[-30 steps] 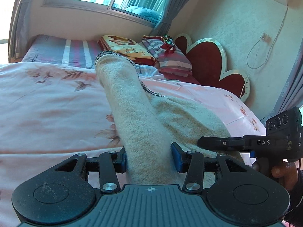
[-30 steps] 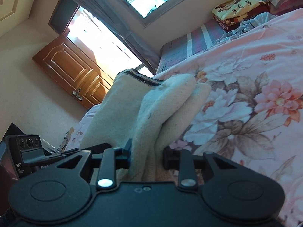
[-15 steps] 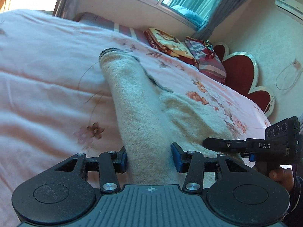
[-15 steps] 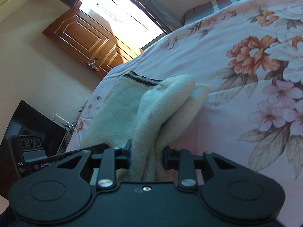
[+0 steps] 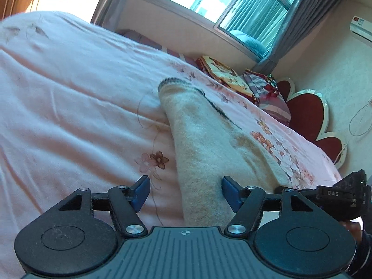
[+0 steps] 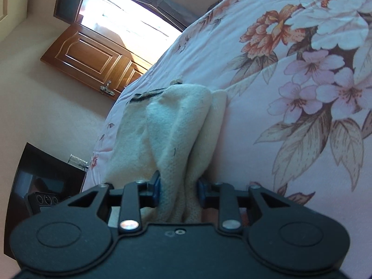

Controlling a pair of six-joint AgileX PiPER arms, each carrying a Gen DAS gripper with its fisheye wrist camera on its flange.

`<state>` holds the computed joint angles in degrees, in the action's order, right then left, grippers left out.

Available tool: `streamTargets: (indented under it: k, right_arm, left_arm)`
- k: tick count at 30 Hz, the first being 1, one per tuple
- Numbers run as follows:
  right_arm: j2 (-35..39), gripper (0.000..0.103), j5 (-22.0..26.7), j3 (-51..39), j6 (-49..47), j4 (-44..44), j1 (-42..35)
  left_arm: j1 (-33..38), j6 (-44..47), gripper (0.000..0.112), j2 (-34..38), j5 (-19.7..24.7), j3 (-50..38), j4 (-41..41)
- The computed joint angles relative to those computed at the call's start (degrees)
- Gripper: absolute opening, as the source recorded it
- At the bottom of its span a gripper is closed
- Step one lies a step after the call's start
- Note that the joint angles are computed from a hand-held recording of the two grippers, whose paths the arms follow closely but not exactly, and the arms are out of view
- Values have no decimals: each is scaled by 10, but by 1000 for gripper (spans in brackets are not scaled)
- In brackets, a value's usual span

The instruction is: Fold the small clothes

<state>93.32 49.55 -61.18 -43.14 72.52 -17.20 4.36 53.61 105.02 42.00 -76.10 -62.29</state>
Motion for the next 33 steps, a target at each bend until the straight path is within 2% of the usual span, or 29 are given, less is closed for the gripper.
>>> streamTargets:
  k: [2, 3, 4, 6, 8, 10, 12, 14, 15, 18, 25, 30, 33]
  right_arm:
    - [-51, 40, -14, 19, -2, -2, -18]
    - [-73, 38, -5, 25, -11, 1, -30]
    - [-95, 37, 7, 27, -21, -2, -38]
    - [-134, 38, 28, 22, -35, -27, -32]
    - [-157, 38, 48, 18, -40, -45, -6]
    - [-168, 37, 42, 18, -35, -76, 37]
    - [-170, 36, 21, 22, -21, -123, 76]
    - [-174, 34, -24, 32, 21, -183, 108]
    - [-180, 30, -47, 41, 40, -211, 121]
    - [-193, 7, -91, 70, 75, -258, 139]
    - [-204, 0, -148, 140, -14, -163, 132]
    - [-226, 0, -189, 144, 46, -237, 173]
    - [-234, 0, -208, 156, 45, -248, 186]
  left_arm:
    - [5, 37, 68, -41, -31, 32, -17]
    - [8, 73, 68, -61, -34, 50, -37]
    - [10, 114, 68, -81, -30, 67, -64]
    - [17, 175, 68, -100, 22, 77, -91]
    - [-10, 215, 68, -123, 17, 97, -91]
    - [-32, 218, 68, -124, 17, 103, -68]
    - [-43, 198, 68, -122, 13, 105, -31]
    - [-47, 207, 68, -135, -1, 132, -31]
    - [-46, 220, 68, -143, -3, 145, -39]
    - [-51, 266, 68, -166, -34, 187, -61]
    - [-61, 382, 69, -199, -88, 257, -136]
    - [-69, 357, 69, -224, -106, 270, -122]
    - [-88, 352, 70, -230, -141, 281, -118]
